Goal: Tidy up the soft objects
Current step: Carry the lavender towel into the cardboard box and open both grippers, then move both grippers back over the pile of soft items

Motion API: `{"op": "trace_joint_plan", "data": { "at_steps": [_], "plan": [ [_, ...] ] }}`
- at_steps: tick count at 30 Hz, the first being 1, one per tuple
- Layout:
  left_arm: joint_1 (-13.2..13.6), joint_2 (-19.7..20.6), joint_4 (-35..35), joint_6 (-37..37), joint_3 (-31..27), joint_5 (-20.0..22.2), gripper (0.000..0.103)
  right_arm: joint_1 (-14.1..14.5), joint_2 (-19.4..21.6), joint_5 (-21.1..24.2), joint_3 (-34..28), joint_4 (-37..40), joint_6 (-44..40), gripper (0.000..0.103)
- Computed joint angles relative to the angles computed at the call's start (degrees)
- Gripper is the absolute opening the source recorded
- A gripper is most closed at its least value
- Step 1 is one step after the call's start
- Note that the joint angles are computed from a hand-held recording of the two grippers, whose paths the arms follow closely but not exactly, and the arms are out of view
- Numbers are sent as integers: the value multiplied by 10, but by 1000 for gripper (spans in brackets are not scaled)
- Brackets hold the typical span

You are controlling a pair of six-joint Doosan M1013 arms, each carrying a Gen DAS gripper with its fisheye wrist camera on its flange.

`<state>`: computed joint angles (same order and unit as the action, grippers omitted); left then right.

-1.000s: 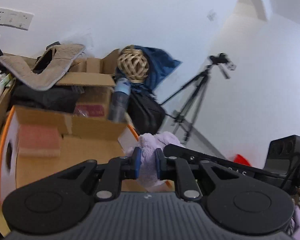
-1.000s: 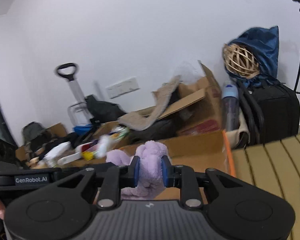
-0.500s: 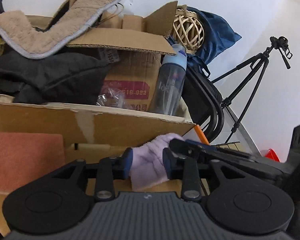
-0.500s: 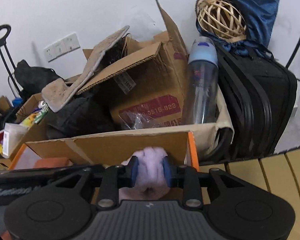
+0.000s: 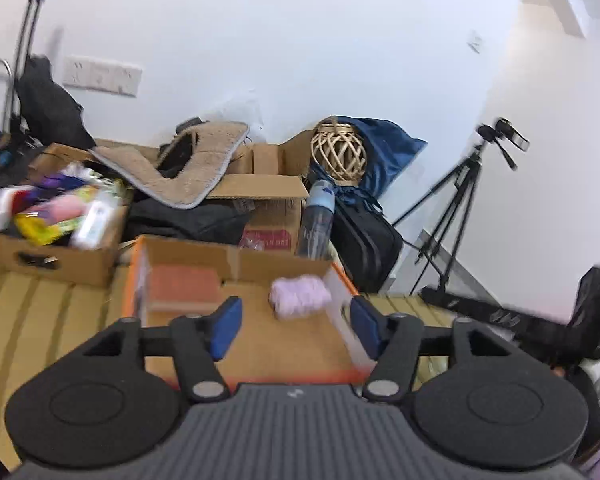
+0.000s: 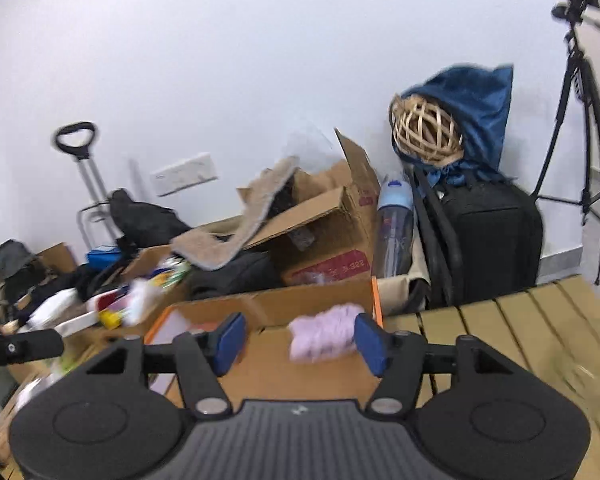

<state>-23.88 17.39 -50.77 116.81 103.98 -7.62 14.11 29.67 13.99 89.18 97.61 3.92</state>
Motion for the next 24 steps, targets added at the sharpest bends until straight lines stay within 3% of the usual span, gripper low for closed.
{"op": "trace_joint_plan", "data": {
  "at_steps": [2, 3, 7, 9, 11, 14, 18, 21, 24],
  "plan": [
    [-16, -41, 52, -33, 57, -34, 67, 0, -46, 15, 61, 78, -114, 73],
    [-25, -58, 51, -31, 83, -55, 70, 1, -70, 23, 95, 137, -186, 79],
    [-72, -110, 14, -12, 174, -151, 75, 3, -143, 59, 205, 284, -357, 85],
    [-103, -128, -5, 3, 216, -202, 82, 5, -173, 95, 263, 370, -444, 92],
    [-138, -138, -30, 13, 255, -258, 85, 12, -194, 129, 315, 473, -541, 92],
    [-191, -143, -51, 4, 302, -320, 87, 37, -214, 154, 381, 621, -702, 94],
    [-240, -135, -88, -13, 333, -369, 91, 55, -221, 179, 436, 658, -740, 98],
    [-246, -124, -113, 21, 334, -367, 92, 66, -214, 194, 461, 675, -734, 98],
    [-248, -115, -124, 29, 336, -381, 92, 83, -201, 174, 464, 722, -784, 97]
  ]
}}
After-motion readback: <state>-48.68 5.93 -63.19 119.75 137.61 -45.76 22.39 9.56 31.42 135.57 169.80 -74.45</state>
